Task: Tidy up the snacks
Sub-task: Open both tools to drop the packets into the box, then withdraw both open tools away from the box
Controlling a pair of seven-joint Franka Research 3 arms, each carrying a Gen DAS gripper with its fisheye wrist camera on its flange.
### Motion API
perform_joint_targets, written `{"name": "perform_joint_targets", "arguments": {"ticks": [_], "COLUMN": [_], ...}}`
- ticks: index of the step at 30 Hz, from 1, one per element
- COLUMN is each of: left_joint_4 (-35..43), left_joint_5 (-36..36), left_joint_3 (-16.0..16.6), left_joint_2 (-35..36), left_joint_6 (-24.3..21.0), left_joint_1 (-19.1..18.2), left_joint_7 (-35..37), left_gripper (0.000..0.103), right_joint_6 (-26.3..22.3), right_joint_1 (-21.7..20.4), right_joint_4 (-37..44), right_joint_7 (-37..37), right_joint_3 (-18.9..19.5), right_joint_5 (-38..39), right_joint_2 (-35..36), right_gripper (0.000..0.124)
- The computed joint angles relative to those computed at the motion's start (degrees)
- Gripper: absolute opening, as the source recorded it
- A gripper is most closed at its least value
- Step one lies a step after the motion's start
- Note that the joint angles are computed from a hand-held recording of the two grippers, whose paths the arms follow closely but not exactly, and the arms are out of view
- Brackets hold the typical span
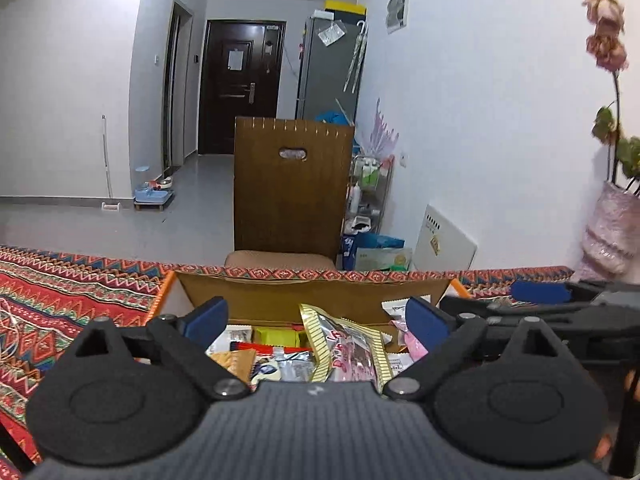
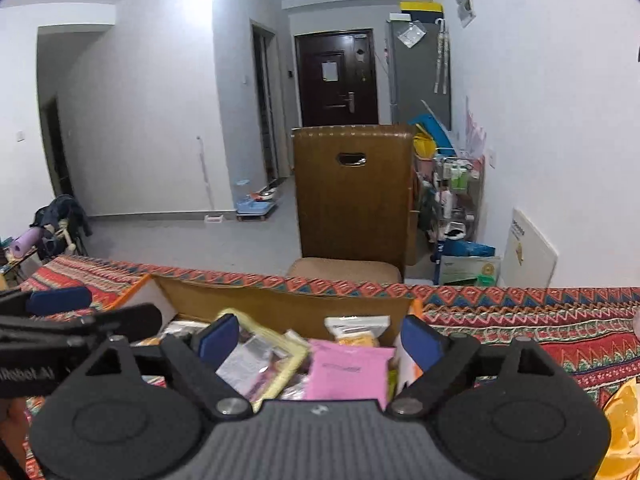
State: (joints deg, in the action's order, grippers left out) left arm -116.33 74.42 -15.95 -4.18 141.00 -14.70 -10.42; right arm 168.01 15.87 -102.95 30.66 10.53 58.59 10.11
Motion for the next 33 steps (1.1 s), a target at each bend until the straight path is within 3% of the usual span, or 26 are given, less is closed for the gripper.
{"name": "perform_joint_targets", "arguments": {"ticks": [3,8,16,21,27,28,33], "left_joint_4": [-2.6,-7.8,-15.5,-18.6,-19.9,-20.1,-19.2], "left_joint_5": [-1.8,-4.2,-9.5,-13.9,-19.2,-19.9,-23.3], "left_joint_3": [-0.5,-2.9,-8.8,-13.2,-18.6,-19.5,-25.0], "left_joint_2": [-3.3,-10.2,-23.1,-30.6,-36.2,-36.8,-39.0], "left_joint_6": [-0.7,-3.8,-8.7,-12.7,-18.3,-19.1,-25.6], "left_joint_1": [-0.2,-0.3,-1.2,-3.2,-5.7,-6.2,-8.9], "left_joint_7": [0.4,0.9,2.5,3.2,3.7,3.4,2.4], "left_gripper": [0.098,0.100,0.102,0.103,0.103,0.103,0.103], "right_joint_6": [1.5,3.5,7.8,10.5,14.5,14.7,11.8], "right_joint_1": [1.3,3.9,13.3,17.7,20.2,19.6,16.1], "right_joint_4": [-4.2,-11.9,-24.3,-32.3,-41.1,-43.0,-54.5], "right_joint_7": [2.2,-4.7,-17.9,-22.8,-30.7,-30.9,-15.6], "right_joint_3": [-0.4,-1.1,-6.4,-8.4,-7.4,-6.5,-2.5], "right_joint_5": [-3.0,5.3,20.3,25.0,33.6,34.1,21.8], "right_joint_2": [-3.5,-11.9,-27.1,-37.2,-49.3,-51.6,-65.0], "right_gripper": [0.088,0.088,0.089,0.089,0.100,0.100,0.100]}}
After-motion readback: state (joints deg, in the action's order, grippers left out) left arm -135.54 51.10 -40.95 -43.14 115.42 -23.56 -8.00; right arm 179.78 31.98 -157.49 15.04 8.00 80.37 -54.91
